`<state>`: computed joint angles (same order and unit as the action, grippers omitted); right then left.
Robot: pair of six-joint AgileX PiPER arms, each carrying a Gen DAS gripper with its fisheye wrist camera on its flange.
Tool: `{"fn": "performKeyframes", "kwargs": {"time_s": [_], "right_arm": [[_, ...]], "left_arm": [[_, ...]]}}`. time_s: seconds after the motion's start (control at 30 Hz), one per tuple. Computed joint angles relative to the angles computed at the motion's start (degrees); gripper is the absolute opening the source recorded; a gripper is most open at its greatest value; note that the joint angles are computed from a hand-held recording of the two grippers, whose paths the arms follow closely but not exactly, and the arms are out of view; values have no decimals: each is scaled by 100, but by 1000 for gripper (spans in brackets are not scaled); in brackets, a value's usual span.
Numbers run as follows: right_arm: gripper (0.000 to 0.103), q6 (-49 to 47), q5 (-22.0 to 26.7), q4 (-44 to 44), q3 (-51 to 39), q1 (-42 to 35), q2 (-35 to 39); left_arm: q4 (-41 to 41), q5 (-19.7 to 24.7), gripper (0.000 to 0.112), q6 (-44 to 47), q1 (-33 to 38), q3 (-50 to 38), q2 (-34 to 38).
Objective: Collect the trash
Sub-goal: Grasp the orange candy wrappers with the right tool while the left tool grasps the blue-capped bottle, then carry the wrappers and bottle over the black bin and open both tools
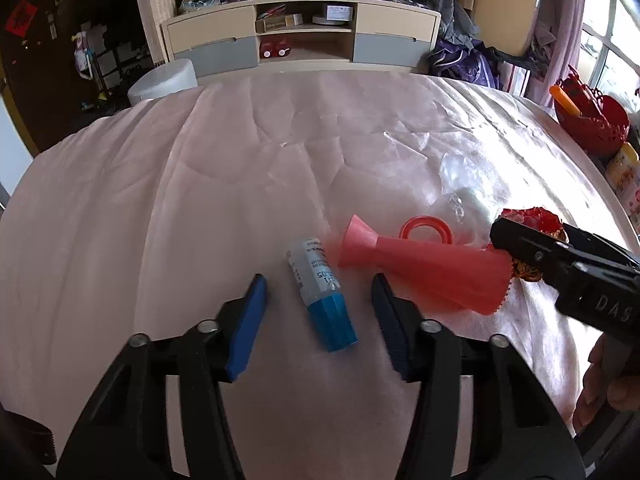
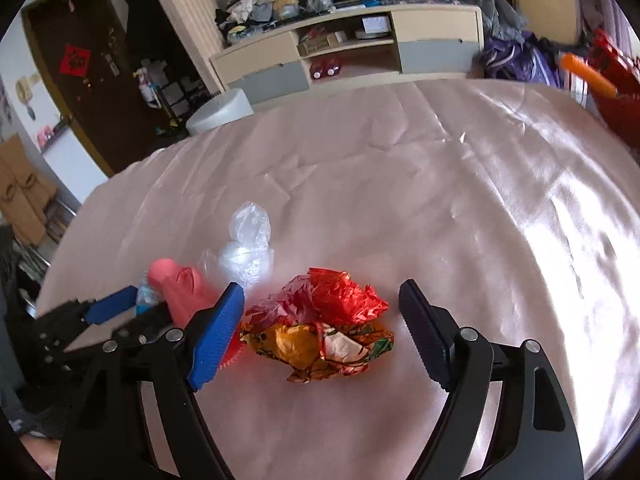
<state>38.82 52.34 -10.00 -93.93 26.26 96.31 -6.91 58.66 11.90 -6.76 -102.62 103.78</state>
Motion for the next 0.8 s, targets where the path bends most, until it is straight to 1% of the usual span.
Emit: {"fn": "performKeyframes", "kwargs": {"time_s": [0.03, 0.07, 0.1, 0.2, 0.3, 0.4, 0.5, 0.63, 0.7, 0.77, 0.8], "right_arm": [[65, 10, -18, -15, 32, 22, -23], [63, -4, -46, 20, 76, 28, -58], [63, -1, -90, 57, 166, 45, -130], [61, -72, -131, 133, 375, 70, -325], [61, -63, -103, 97, 531, 129, -525], [61, 130, -69, -126, 884, 344, -897], [61, 484, -33, -426, 1365, 708, -1370], [61, 1199, -37, -933, 2102, 1417, -2172], [61, 1626, 40, -1220, 2315, 1825, -2481], [61, 2231, 280, -1678, 2472, 2441, -2779], [61, 2488, 416, -1877, 2513, 2728, -2873]], "left_arm": [[62, -30, 30, -16, -19, 40, -31], [61, -46, 25, 20, -7, 92, -75], [50, -28, 18, 47, 6, 99, -94], [-81, 5, 18, 182, 80, 235, -212], [-183, -58, 18, 307, 152, 565, -463], [-266, -237, 18, 446, 238, 1186, -928], [-388, -305, 18, 583, 328, 1852, -1500], [-604, -412, 17, 757, 464, 2825, -2471], [-790, -361, 18, 888, 610, 3278, -3019], [-998, -257, 17, 1008, 765, 3626, -3470], [-1133, -144, 18, 1084, 887, 3874, -3812]]}}
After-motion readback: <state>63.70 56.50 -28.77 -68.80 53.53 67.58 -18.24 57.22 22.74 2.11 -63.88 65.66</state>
